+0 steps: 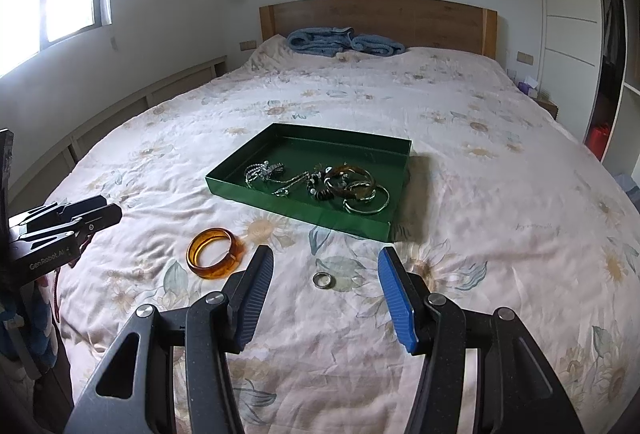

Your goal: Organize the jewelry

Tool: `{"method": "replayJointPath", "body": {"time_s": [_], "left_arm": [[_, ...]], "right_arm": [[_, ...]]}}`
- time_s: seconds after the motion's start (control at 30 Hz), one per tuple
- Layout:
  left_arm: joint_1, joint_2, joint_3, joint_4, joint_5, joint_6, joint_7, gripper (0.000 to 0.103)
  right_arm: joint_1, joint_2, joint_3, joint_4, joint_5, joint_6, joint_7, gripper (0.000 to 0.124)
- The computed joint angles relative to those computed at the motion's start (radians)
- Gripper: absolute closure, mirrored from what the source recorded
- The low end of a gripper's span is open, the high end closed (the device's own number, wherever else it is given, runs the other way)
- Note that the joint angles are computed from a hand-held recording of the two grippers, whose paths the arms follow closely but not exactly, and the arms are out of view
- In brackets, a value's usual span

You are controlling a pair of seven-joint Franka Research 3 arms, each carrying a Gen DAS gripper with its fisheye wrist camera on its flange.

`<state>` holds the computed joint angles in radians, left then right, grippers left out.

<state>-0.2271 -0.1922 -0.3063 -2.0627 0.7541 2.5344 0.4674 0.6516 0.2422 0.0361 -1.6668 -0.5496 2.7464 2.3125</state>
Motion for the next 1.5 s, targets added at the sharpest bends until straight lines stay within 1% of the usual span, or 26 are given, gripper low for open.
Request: {"method": "replayJointPath", "body": {"time_s": [0.53,0.73,1.03,1.2,1.33,1.43,1.5], "left_arm": [[-0.005,0.022,0.002,0.007,0.016,0.006,-0.013,0.065],[-0.006,0.032,0.008,0.009,0.015,-0.008,-0.011,0.065],[-0.011,0.033,0.017,-0.002,-0.019,-0.007,0.018,0.065],[-0.011,0.026,0.013,-0.006,-0.024,-0.011,0.02,0.065],[-0.015,0.011,0.002,-0.004,-0.018,-0.047,0.017,0.064],[-0.021,0.0,-0.011,0.003,-0.007,-0.083,0.007,0.058],[-0.026,-0.005,-0.016,0.008,-0.005,-0.099,0.006,0.057]], "right_arm": [[-0.002,0.025,-0.006,0.01,0.04,0.01,-0.021,0.07],[0.006,0.043,-0.011,0.027,0.056,0.006,-0.037,0.07],[0.019,0.069,-0.019,0.057,0.084,-0.004,-0.069,0.07],[0.028,0.065,-0.023,0.054,0.081,0.003,-0.073,0.07],[0.026,0.053,-0.019,0.035,0.09,0.028,-0.081,0.07],[0.023,0.038,-0.014,0.014,0.101,0.048,-0.092,0.07],[0.02,0.026,-0.012,0.0,0.105,0.061,-0.095,0.07]]}}
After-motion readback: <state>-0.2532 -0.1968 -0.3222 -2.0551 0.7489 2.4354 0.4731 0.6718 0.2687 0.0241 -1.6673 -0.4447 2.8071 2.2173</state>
